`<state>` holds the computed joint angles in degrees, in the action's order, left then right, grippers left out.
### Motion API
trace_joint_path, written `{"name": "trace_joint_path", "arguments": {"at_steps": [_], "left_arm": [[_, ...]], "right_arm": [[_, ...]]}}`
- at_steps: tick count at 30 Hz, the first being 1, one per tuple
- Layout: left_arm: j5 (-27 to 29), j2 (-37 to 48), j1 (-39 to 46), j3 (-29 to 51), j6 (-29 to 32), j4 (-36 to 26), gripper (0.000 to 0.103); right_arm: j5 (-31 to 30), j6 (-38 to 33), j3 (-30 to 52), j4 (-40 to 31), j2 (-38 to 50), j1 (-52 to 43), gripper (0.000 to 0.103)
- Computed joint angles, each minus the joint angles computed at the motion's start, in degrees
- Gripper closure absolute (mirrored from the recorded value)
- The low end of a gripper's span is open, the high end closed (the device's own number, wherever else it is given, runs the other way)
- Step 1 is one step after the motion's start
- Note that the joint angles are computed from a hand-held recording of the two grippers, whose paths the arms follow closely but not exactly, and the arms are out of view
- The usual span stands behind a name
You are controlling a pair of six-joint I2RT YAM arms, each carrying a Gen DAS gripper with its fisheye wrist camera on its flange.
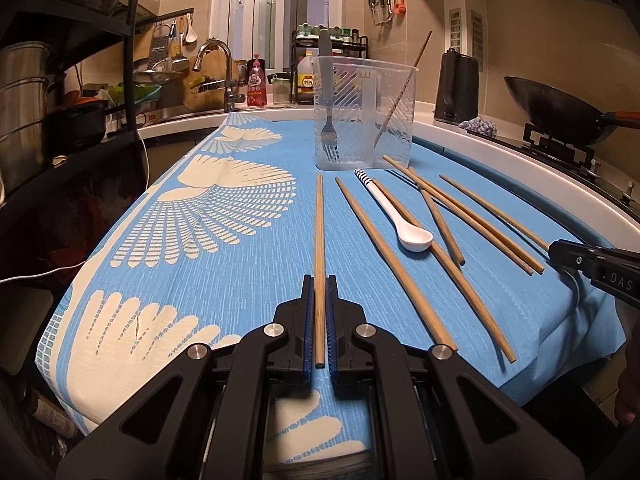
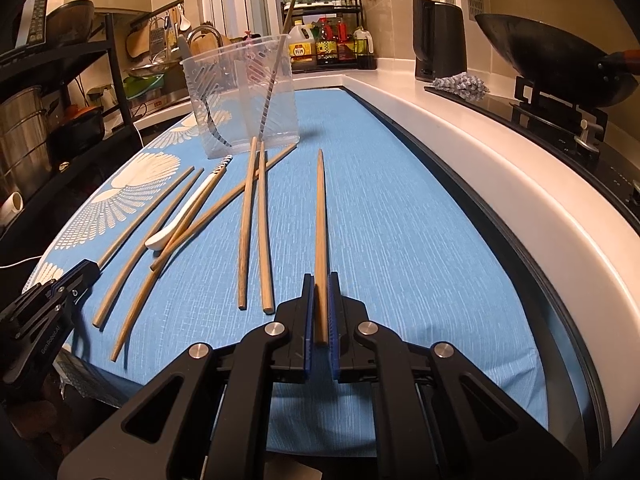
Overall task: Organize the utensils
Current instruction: 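Grasp a wooden chopstick with left tool while right tool grasps another chopstick, then lift the chopstick with left tool while right tool carries its chopstick to container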
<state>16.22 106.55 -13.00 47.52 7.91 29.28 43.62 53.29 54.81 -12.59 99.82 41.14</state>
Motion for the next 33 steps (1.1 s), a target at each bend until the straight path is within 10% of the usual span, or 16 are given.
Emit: {"name": "trace_joint_path", "arguments": {"at_steps": [20, 33], "left_arm": [[4.1, -8.2, 1.4, -0.6, -3.1, -0.6, 0.097], [5.8, -5.9, 1.7, 17.2, -4.6, -9.7, 0.097]], "right_arm": [[8.0, -4.4, 5.0, -7.8, -9.0, 3.6, 0.096], [4.0, -20.3, 14.5, -3.0, -10.1, -3.9, 0.097]]}}
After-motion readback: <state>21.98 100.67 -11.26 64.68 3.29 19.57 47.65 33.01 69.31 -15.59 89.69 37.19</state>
